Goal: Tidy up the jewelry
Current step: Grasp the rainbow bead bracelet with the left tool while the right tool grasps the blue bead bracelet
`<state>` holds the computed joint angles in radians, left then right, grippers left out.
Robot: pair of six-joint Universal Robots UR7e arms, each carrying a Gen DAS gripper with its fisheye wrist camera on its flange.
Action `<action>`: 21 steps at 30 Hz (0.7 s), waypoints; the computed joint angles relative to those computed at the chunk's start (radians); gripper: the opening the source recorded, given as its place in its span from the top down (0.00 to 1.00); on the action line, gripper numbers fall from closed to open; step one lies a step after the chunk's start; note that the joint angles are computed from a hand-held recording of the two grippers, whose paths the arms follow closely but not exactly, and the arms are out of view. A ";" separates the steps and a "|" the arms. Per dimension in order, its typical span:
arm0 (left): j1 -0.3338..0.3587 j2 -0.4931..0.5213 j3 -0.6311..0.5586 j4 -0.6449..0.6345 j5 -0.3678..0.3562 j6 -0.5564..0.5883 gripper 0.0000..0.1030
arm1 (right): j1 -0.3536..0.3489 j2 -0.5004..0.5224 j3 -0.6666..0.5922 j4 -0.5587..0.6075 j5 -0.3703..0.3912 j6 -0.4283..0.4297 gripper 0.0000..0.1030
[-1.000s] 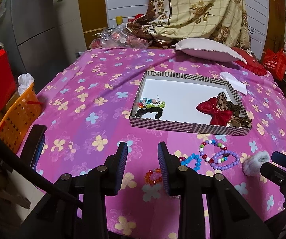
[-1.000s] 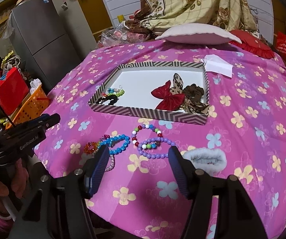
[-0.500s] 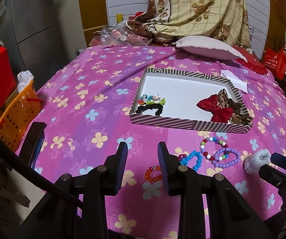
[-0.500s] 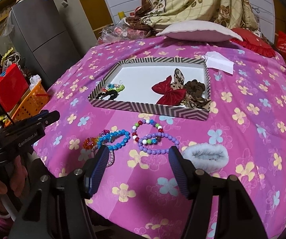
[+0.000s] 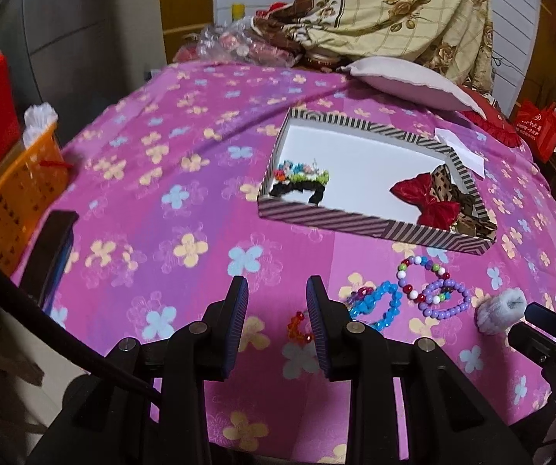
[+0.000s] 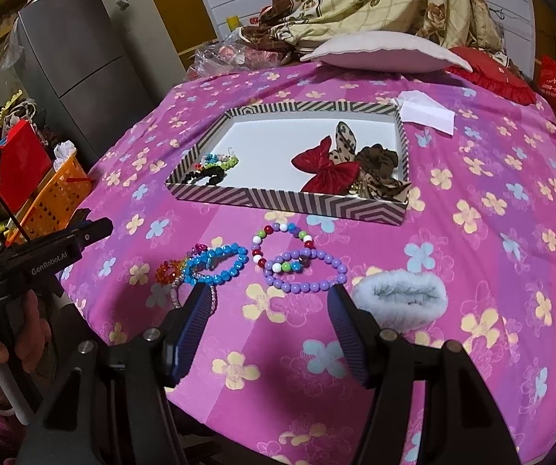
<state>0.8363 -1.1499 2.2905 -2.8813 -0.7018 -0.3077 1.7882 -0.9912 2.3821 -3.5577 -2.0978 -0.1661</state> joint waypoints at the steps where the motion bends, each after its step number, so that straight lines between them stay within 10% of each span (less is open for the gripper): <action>1: 0.011 -0.002 -0.002 0.005 -0.014 -0.002 0.53 | -0.003 0.003 -0.001 0.002 0.001 0.000 0.37; 21: 0.124 0.032 -0.042 0.073 -0.131 0.005 0.53 | -0.035 0.224 -0.173 0.071 0.045 -0.057 0.56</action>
